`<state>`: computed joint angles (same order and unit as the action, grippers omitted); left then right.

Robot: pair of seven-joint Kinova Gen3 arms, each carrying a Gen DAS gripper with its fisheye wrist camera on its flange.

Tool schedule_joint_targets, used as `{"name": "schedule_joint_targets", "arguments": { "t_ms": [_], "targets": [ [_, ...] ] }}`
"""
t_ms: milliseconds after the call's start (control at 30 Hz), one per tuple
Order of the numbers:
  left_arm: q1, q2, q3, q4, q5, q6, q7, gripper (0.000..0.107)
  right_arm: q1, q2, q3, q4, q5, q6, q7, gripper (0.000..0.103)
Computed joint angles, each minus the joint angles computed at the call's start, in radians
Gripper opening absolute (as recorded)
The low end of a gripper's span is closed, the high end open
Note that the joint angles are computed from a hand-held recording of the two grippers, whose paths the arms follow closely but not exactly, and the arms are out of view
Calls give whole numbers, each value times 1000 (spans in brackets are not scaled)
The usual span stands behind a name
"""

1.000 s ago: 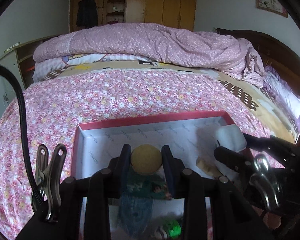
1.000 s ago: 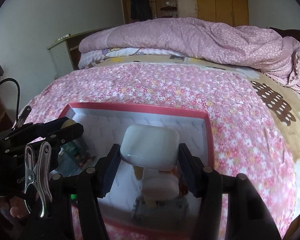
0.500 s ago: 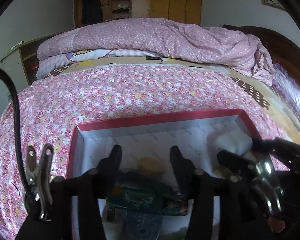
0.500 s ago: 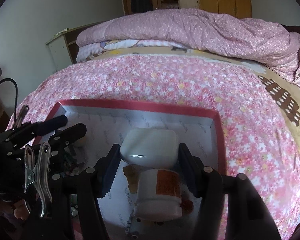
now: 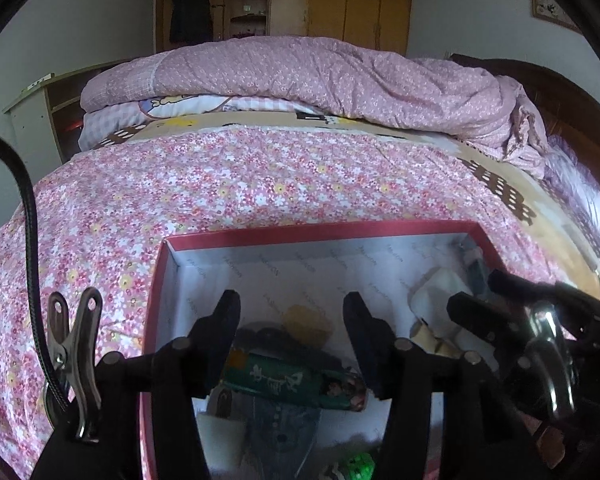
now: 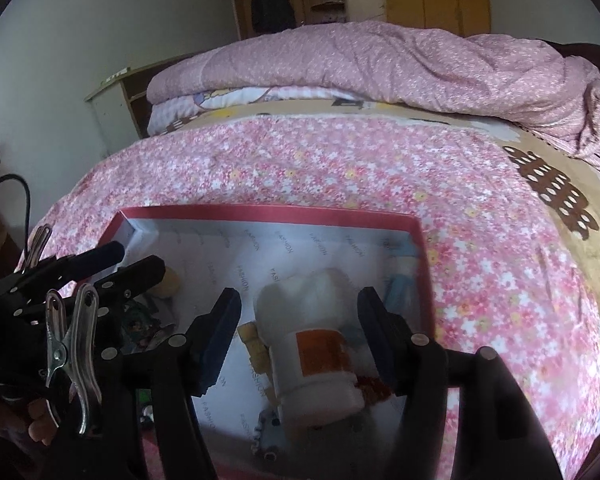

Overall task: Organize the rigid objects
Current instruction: 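Release the beige ball from the left tool while the right tool releases the white case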

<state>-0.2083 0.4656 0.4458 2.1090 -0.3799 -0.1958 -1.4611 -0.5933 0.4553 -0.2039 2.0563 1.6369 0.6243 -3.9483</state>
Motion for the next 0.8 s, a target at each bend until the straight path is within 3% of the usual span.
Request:
{"name": "schedule_joint_targets", "arguments": {
  "t_ms": [333,500,667,800],
  "targets": [
    [-108,-51,95,58,-25,44,36,57,-72,-23,-13,29,-60,52,-10,63],
    [-125,-94,92,109,-26,18,47,57,-116,-45,-18,53,-75,91,-39,63],
    [-185,-140,127,162,-92,-1,110,57,-147,-62,-27,76,-91,116,-68,63],
    [-183,-182,102,202,-149,-26,152,57,-169,-80,-34,88,-133,120,-67,63]
  ]
}}
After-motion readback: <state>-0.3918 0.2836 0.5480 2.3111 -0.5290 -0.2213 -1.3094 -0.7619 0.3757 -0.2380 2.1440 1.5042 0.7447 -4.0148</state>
